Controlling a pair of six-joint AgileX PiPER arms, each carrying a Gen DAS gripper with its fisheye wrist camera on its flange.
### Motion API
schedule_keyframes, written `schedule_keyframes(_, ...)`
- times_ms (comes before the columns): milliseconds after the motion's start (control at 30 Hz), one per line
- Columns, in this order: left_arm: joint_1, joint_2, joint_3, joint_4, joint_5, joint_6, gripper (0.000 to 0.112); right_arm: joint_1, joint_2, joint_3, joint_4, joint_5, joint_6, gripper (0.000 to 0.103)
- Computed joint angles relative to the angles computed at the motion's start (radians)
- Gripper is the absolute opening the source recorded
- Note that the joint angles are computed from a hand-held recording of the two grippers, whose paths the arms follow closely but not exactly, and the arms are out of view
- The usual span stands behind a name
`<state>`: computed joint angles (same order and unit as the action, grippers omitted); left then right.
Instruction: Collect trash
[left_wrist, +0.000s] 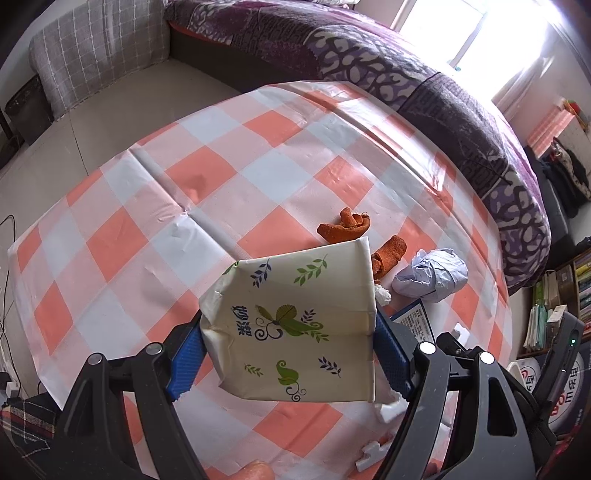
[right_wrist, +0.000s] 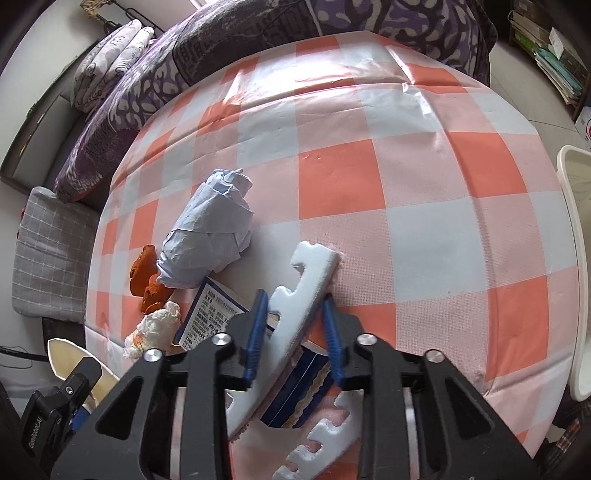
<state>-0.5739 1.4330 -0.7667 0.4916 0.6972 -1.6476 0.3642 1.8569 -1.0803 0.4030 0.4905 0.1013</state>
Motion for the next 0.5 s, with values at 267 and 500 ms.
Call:
schedule_keyframes(267, -0.088, 0.011, -0.05, 0.136, 0.129, -0.113, 0.078, 0.012, -0.106, 0.059, -0.049, -0.084, -0.001, 0.012)
schedule_keyframes(500, -0.194, 0.038, -0.115, 0.261, 0.269, -0.191, 0.078, 0.005, -0.198, 0.1, -0.108, -0.133, 0.017, 0.01)
